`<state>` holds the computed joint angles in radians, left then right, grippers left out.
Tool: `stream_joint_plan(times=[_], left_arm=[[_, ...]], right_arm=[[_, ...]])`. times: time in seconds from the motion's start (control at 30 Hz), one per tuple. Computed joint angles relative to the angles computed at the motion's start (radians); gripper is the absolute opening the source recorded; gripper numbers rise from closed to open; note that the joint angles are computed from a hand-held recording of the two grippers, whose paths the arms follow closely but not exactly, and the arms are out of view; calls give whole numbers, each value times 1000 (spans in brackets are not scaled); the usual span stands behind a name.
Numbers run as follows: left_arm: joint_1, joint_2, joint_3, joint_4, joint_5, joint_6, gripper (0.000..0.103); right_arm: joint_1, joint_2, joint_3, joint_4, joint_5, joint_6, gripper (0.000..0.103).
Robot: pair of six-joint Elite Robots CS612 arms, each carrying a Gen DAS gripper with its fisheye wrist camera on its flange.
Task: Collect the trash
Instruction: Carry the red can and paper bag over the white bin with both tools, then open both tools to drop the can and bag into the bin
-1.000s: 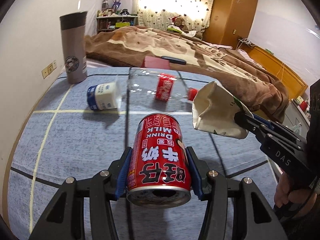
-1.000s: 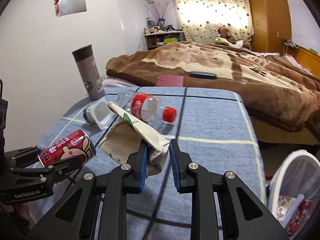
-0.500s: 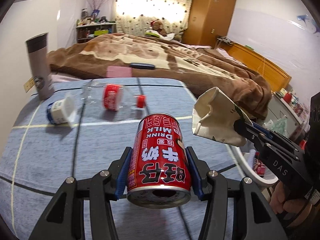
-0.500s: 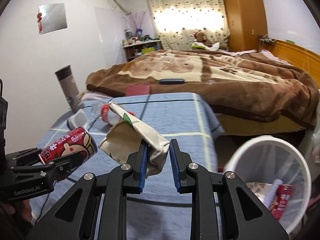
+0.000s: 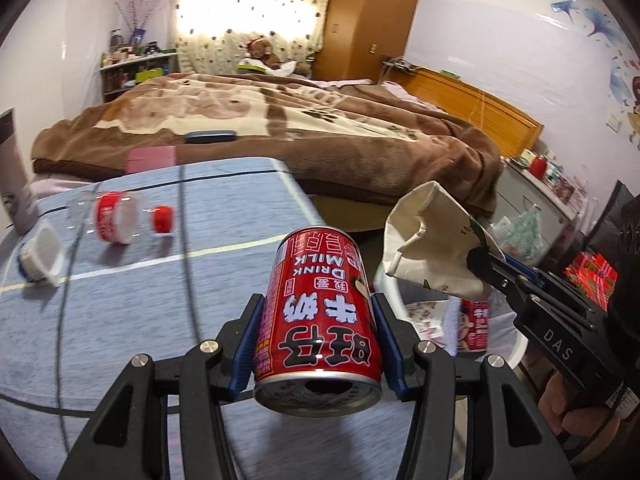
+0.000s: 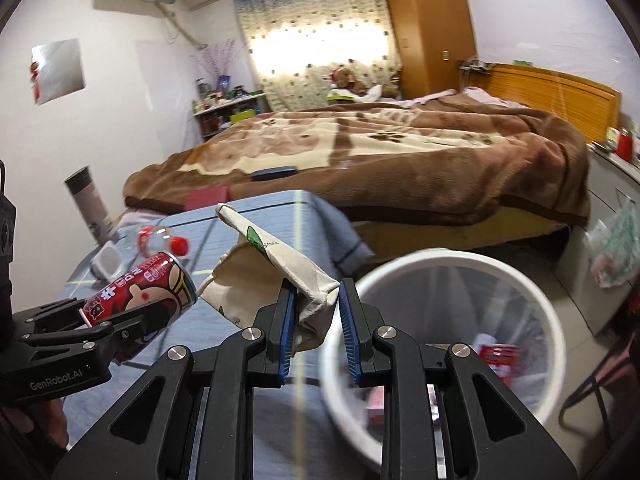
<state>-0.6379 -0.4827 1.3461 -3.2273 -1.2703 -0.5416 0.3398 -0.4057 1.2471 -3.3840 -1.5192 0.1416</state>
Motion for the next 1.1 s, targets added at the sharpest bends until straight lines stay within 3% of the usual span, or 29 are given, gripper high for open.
stream_joint_plan(times=[0.6, 0.87, 1.1], left_arm=[[-29, 111, -231, 169, -139, 95, 55], [-42, 129, -277, 231, -103, 113, 55], [-47, 132, -282, 227, -88, 118, 59]], right_arm=[[-34, -14, 40, 93, -202, 111, 23], [-41, -14, 43, 142, -232, 129, 23], [-45, -21, 45, 198, -248, 151, 24]])
